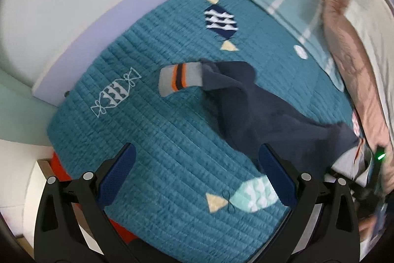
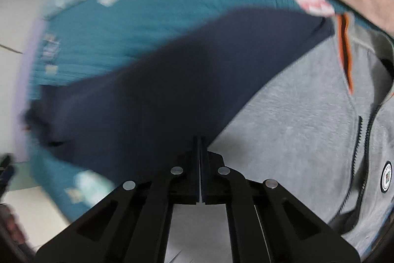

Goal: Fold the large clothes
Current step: 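Reach the left tool to the striped cuff of the nearest navy sleeve and grasp it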

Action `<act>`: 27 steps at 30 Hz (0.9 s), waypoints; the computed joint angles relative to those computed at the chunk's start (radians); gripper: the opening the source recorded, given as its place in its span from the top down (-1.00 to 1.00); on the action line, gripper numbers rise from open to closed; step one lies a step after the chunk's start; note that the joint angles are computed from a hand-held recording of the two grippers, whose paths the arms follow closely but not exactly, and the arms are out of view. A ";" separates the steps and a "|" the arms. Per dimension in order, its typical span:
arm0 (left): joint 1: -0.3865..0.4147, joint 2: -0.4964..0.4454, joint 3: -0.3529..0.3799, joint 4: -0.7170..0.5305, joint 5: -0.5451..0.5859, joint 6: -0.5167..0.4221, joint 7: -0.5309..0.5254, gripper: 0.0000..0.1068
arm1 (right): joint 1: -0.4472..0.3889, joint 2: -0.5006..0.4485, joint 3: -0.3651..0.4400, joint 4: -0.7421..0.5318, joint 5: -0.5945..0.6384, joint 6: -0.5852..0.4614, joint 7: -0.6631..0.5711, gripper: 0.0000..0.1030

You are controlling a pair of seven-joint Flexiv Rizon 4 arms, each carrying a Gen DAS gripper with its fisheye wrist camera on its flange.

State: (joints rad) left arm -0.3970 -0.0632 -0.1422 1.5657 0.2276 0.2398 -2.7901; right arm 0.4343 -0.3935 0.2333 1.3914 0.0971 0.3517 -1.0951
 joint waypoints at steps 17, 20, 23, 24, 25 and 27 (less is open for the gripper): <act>0.130 -0.026 0.080 0.282 -0.269 0.455 0.016 0.15 | -0.002 0.058 0.009 0.071 0.010 0.033 -0.023 0.99; 0.125 -0.025 0.078 0.298 -0.235 0.509 -0.010 0.48 | -0.009 0.072 0.011 0.080 0.024 0.034 -0.027 0.99; 0.111 -0.023 0.070 0.230 -0.116 0.416 -0.050 0.71 | -0.029 0.102 0.017 0.089 0.070 0.069 -0.046 0.98; 0.108 -0.024 0.067 0.206 -0.083 0.378 -0.055 0.75 | -0.036 0.116 0.021 0.093 0.095 0.099 -0.059 0.98; 0.106 -0.028 0.066 0.177 -0.050 0.324 -0.055 0.76 | -0.038 0.128 0.025 0.092 0.111 0.123 -0.070 0.98; 0.105 -0.021 0.069 0.159 -0.022 0.278 -0.053 0.80 | -0.032 0.128 0.025 0.078 0.118 0.142 -0.074 0.99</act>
